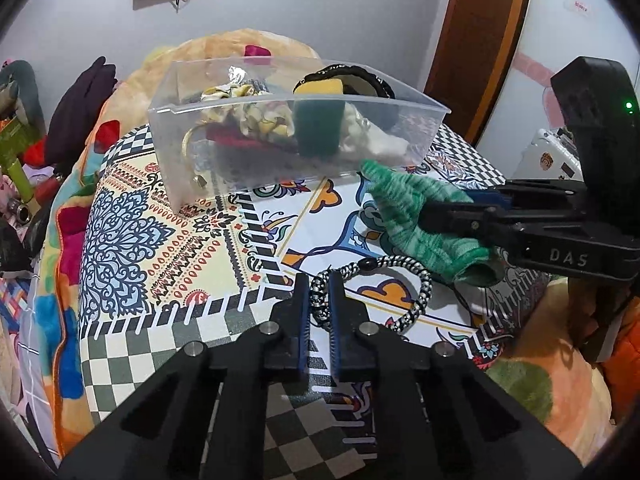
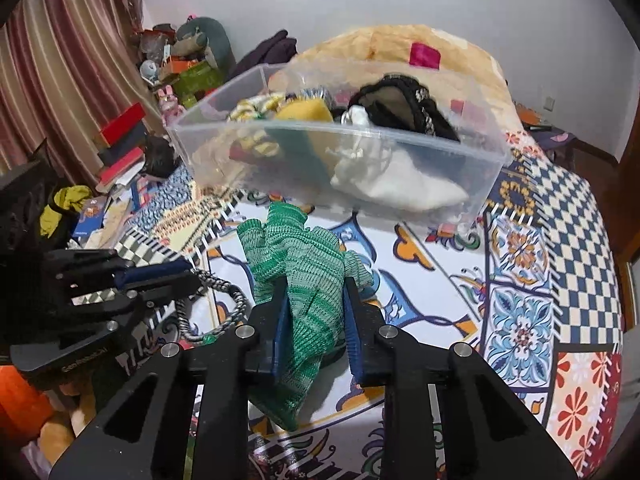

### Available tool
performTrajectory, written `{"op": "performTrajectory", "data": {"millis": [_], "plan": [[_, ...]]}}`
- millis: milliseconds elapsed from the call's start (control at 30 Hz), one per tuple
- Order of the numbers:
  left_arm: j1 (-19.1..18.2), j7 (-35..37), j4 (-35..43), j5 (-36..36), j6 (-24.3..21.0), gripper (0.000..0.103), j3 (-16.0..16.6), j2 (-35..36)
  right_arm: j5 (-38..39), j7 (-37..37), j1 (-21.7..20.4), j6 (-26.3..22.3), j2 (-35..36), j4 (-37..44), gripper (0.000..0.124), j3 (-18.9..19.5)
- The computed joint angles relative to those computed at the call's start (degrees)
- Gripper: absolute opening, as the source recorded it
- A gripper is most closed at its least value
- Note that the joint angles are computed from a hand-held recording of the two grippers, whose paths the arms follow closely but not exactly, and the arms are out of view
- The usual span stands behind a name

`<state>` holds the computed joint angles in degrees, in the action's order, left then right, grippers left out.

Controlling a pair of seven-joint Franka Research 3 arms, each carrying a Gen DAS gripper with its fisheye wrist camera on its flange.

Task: Organize soft objects
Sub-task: 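Grasp the green knit glove with the right gripper while the left grasps the beaded cord, then lower the glove and beaded cord into the clear box and open both grippers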

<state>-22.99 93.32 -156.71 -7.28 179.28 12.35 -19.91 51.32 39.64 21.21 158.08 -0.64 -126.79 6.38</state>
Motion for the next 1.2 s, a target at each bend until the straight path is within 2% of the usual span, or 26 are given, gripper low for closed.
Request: {"op": "performTrajectory", "data": {"millis": [200, 333, 600, 767, 833, 900, 1033, 1100, 1200], "plan": [[2.0, -1.9, -0.6, 1.9, 2.1, 0.007, -1.5, -1.5, 3.3, -2.7, 0.4, 2.0, -1.6, -0.3, 0.022, -0.2], [5.0, -4.7, -0.3, 5.1, 4.2, 0.007, -3.4, -2.5, 7.2, -5.9, 0.8, 4.2, -2.7, 0.1, 0.022, -0.6], [13.5, -10.5, 3.2, 11.3, 9.4, 0.007, -9.3, -1.7, 16.3, -13.3, 2.1, 10.5, -2.8, 2.9, 0.022, -1.1], [21.2, -14.1, 6.5, 14.0, 11.5, 0.007, -15.5, 0.5, 19.8, -16.6, 2.3, 14.1, -1.1, 6.1, 0.022, -0.4], [22.5, -15.1, 8.1, 15.3, 11.6, 0.007, -16.0, 1.8, 21.4, -18.2, 2.3, 14.9, -0.4, 7.3, 0.022, -0.1], [25.4, -16.3, 9.4, 16.3, 11.3, 0.007, -18.4, 2.8, 23.2, -19.9, 2.3, 15.8, 0.5, 8.7, 0.022, 0.3], [28.9, -18.6, 12.4, 18.6, 10.9, 0.007, -20.9, 5.3, 23.7, -20.5, 1.9, 16.7, 2.7, 11.4, 0.022, 1.3], [30.0, -19.6, 13.5, 19.7, 10.7, 0.007, -21.6, 6.4, 21.7, -19.0, 1.7, 17.5, 4.1, 12.4, 0.022, 1.8], [26.0, -20.8, 15.7, 21.2, 9.9, 0.007, -17.1, 9.0, 15.6, -13.6, 1.5, 18.2, 6.3, 13.4, 0.022, 2.2]]}}
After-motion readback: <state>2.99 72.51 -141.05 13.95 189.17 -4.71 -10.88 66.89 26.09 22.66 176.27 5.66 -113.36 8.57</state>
